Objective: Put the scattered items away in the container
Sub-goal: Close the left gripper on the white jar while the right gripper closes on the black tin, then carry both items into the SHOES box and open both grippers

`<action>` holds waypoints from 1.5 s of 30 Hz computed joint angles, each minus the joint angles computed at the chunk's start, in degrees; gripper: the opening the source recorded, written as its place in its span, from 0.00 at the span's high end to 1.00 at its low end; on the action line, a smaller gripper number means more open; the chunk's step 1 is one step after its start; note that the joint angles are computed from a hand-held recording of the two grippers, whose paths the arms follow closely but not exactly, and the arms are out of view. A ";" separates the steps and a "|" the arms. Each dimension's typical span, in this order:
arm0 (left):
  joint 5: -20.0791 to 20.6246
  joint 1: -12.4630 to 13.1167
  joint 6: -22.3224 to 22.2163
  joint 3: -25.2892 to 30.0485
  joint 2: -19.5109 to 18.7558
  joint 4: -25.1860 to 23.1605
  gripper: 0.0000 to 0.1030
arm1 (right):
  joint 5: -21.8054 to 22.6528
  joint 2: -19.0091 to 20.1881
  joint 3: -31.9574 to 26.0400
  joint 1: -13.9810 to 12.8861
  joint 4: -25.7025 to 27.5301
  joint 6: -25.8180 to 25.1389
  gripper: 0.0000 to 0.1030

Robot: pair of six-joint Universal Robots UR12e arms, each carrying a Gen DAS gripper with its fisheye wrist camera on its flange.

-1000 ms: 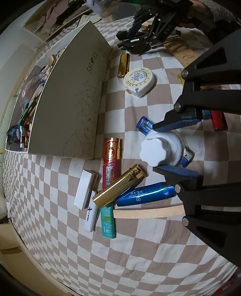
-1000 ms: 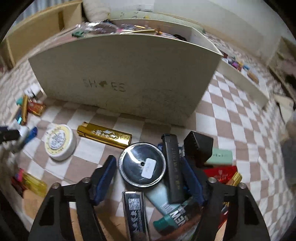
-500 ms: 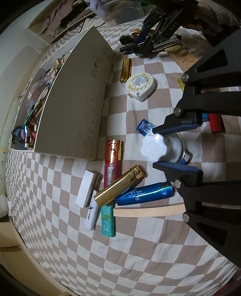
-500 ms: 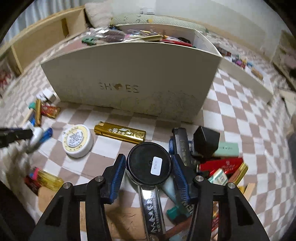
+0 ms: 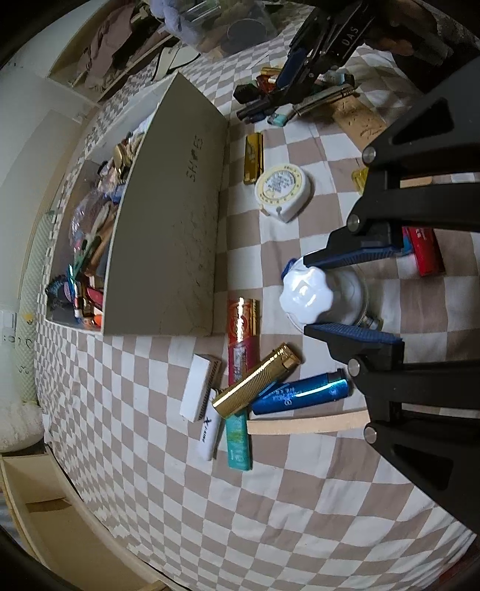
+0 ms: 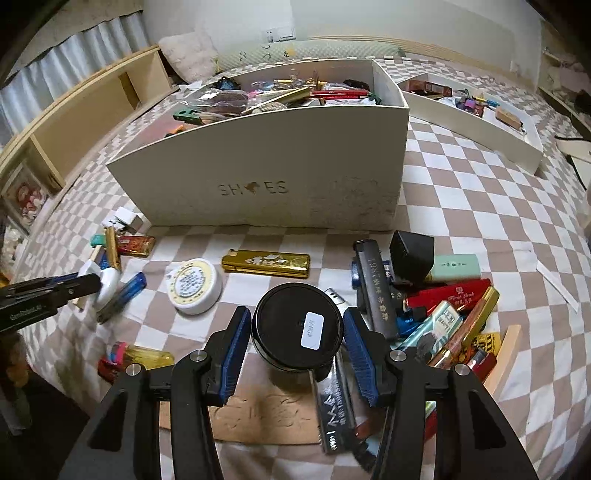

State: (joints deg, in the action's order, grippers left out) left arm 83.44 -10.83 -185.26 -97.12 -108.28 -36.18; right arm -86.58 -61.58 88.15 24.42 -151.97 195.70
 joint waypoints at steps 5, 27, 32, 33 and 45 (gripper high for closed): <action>-2.31 -0.17 0.49 -1.10 0.89 2.74 0.71 | -0.14 -0.41 0.50 0.21 -1.86 0.42 0.49; -4.05 -0.11 1.49 4.42 -0.75 8.95 0.71 | 3.98 -0.47 -2.21 -0.64 -6.84 -0.95 0.49; -3.22 -0.35 1.47 7.37 -2.09 9.85 0.71 | 2.81 -0.21 -3.84 -1.12 -7.30 -1.97 0.49; -2.94 -0.42 1.39 8.07 -2.45 10.11 0.71 | 2.78 -0.06 -4.39 -1.35 -7.56 -2.02 0.49; -1.57 -0.65 -3.99 15.76 -7.30 10.23 0.71 | -0.52 4.81 -12.73 -2.55 -9.04 0.66 0.49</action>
